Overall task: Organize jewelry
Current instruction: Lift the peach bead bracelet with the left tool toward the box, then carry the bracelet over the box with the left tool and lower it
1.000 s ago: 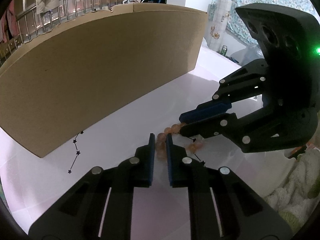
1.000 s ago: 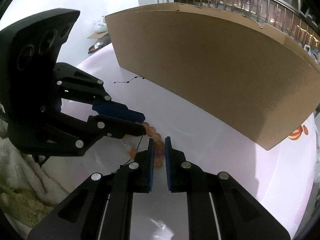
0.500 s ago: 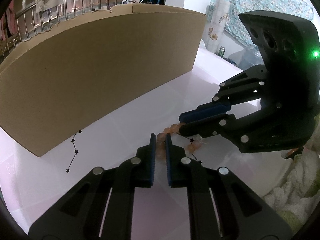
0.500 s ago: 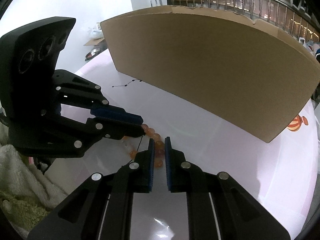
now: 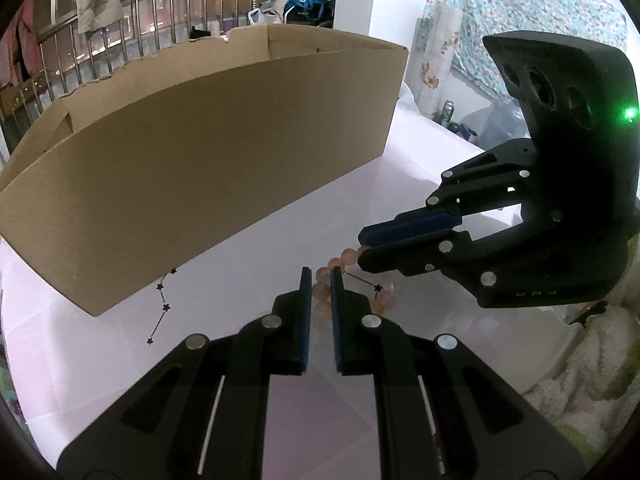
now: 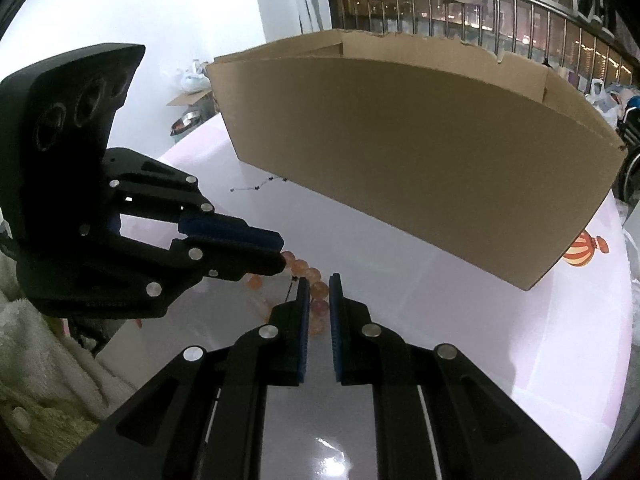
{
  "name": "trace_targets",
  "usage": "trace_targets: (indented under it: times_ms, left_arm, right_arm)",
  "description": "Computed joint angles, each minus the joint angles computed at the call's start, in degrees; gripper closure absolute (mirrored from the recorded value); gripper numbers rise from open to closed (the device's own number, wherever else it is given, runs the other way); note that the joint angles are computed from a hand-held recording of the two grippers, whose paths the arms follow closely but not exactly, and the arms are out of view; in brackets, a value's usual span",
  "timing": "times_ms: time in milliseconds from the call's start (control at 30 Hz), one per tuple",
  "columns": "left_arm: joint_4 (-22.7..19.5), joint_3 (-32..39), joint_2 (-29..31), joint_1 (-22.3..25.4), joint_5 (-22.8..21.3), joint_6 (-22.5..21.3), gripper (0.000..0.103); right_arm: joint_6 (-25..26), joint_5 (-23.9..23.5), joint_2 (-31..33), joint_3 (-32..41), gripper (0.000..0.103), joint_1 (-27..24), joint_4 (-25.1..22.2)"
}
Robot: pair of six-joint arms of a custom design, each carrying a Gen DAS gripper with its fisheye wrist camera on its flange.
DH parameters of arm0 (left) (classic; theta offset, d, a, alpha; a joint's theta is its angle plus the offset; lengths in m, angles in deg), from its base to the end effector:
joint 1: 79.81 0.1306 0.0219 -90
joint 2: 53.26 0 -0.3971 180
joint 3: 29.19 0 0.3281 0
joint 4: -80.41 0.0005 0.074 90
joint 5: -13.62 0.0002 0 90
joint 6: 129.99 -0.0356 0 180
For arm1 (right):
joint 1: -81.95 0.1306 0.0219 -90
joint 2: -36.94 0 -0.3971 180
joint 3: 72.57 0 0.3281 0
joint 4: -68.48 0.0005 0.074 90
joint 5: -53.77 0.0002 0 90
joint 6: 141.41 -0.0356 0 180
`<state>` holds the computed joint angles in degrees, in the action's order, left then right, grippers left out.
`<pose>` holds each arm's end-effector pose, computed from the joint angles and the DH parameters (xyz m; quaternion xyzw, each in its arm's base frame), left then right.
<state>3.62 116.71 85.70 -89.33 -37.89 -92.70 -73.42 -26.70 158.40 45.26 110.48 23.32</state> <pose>0.6689 -0.1351 0.3353 0.5297 0.7660 -0.2410 0.2730 0.5551 0.2945 0.3663 -0.0239 0.9329 0.0794 0.3503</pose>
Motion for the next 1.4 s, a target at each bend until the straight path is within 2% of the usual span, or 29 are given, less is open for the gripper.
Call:
trace_targets:
  times_ms: [333, 900, 1400]
  left_arm:
    - [5.62, -4.31, -2.25, -0.22, -0.70, 3.14, 0.095]
    - [8.62, -5.08, -3.62, 0.25, 1.11, 4.97, 0.095]
    - [15.87, -11.47, -9.17, 1.41, 3.39, 9.11, 0.095]
  right_arm:
    - [0.60, 0.03, -0.34, -0.16, 0.093, 0.11, 1.73]
    - [-0.32, 0.78, -1.73, -1.08, 0.093, 0.37, 2.60]
    - [1.47, 1.60, -2.91, 0.54, 0.093, 0.51, 3.44]
